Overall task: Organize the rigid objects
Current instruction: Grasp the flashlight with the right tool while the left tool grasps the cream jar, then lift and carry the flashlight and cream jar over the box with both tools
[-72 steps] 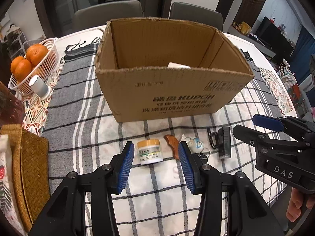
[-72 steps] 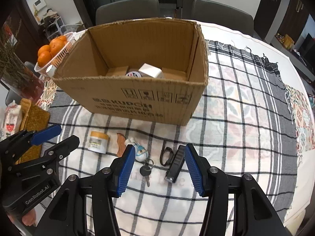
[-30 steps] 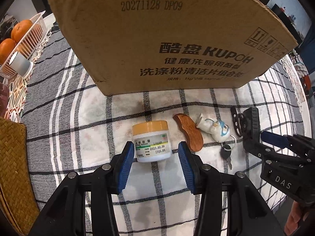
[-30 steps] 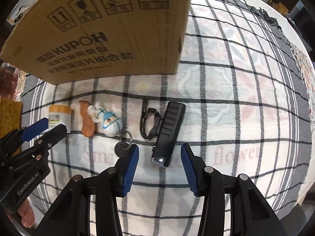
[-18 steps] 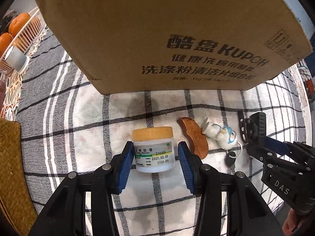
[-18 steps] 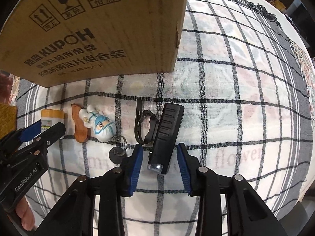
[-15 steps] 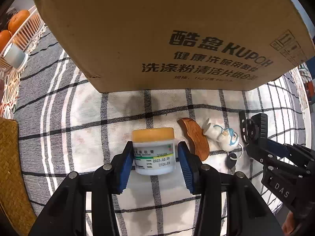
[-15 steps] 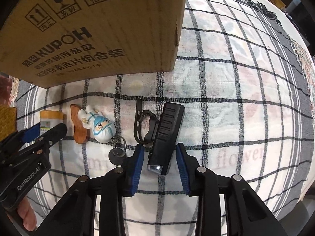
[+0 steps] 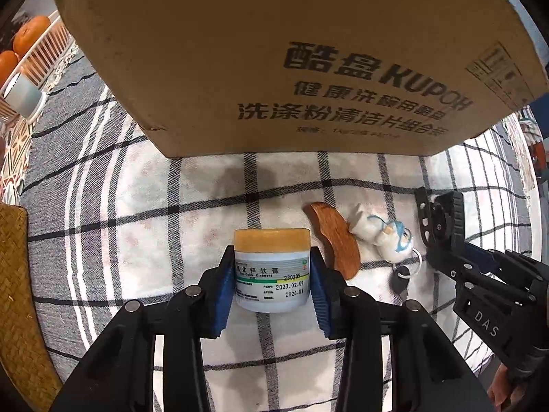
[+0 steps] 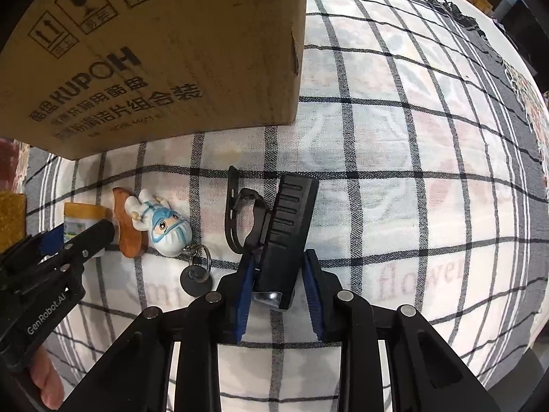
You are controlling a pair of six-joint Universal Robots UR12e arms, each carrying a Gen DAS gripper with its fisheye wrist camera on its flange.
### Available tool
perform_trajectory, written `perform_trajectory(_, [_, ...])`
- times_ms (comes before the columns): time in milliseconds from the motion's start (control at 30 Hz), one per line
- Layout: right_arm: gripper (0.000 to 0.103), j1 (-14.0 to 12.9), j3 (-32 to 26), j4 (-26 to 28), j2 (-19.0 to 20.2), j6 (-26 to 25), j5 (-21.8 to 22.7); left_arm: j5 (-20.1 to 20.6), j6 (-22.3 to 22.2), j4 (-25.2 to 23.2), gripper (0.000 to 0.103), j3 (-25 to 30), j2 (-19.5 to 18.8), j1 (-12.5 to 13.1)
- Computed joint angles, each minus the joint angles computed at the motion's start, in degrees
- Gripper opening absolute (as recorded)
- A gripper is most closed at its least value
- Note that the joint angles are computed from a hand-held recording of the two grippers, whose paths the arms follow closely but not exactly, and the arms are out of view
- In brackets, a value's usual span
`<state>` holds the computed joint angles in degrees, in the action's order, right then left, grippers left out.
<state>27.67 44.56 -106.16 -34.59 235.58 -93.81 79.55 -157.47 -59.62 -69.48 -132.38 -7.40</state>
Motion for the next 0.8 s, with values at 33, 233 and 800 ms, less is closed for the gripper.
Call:
perform_trajectory(33, [0.027,0.1,0.2,-0.2,-0.1,-0.2,-0.4,0.0,0.1,0.5,0.039,-0.7,0.5,0.0])
perform_trajectory(233, [0.025,0.3,4.9,-4.8,-2.5,-0.2,-1.6,-1.0,1.3,2.1,0.039,-3.5,2.6,0.1])
perform_trajectory(800, [0.025,1.3,13.5,-13.5,-8.4,-0.8,-4.5,-5.4,3.5,5.0,0.039,-6.1,6.2,0.8])
